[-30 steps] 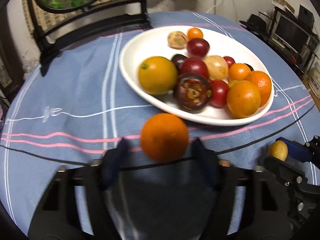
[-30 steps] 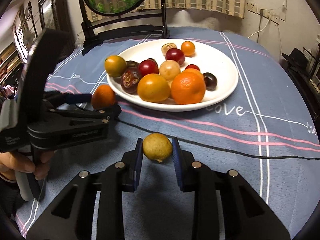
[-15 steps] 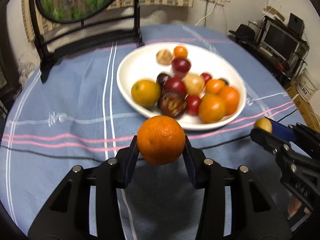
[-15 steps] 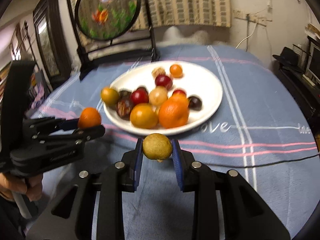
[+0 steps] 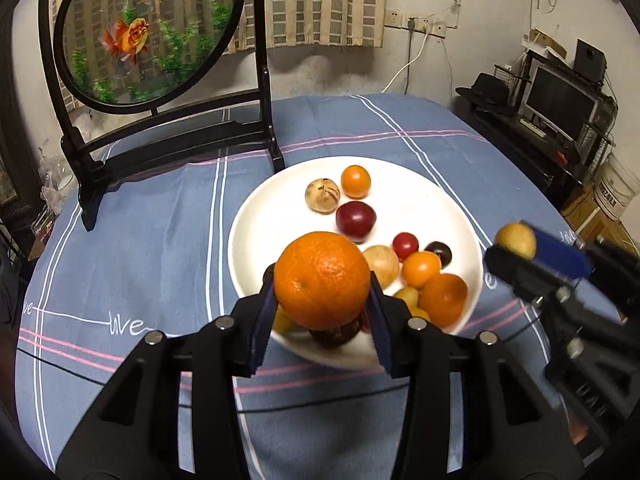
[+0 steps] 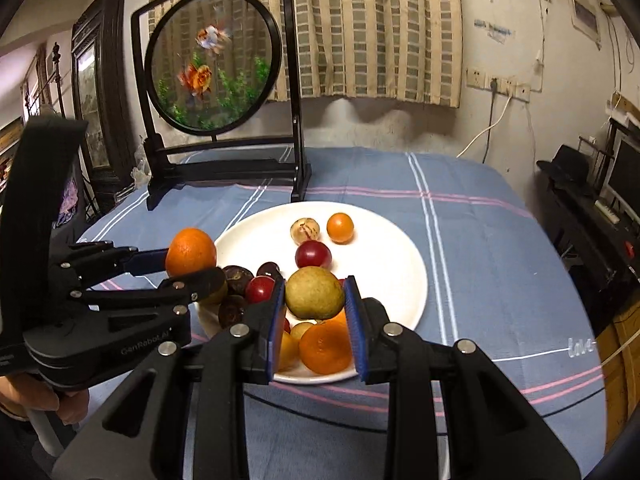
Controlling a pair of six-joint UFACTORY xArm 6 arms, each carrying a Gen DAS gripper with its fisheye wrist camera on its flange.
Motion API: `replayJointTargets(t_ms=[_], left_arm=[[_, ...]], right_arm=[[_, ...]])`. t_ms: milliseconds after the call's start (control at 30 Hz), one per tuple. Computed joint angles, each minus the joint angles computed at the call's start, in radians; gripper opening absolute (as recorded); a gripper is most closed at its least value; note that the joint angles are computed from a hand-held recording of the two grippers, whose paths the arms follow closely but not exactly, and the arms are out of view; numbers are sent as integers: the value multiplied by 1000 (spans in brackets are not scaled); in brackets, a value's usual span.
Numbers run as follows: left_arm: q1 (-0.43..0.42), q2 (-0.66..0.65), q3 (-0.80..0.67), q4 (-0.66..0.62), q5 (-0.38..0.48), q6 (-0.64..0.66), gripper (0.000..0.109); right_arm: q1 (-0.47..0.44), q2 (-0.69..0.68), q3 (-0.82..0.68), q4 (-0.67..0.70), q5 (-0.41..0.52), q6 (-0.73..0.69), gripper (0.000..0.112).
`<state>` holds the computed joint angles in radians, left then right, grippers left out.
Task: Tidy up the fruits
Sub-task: 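Carry the lime and tangerine onto the white plate and open both grippers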
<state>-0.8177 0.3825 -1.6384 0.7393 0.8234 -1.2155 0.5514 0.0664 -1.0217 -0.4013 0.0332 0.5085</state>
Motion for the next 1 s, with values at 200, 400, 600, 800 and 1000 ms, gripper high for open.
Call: replayJointTargets(t_ms=[200, 400, 600, 800, 1000], left_arm=[[23, 67, -69, -33, 2, 32, 44], [38, 114, -118, -60, 5, 52, 44], [46, 127, -134, -65, 12, 52, 44], [44, 153, -175, -69, 66, 61, 59], [39, 80, -87, 11, 35, -58, 86]], right_arm=[[-5, 83, -69, -23, 24, 1, 29], [-13, 137, -135, -160, 47, 90, 29], [-5, 158, -157, -112, 56, 40, 29], [-18, 175, -199, -325, 109, 215, 37], [-26, 128, -136, -197, 78, 121, 42]])
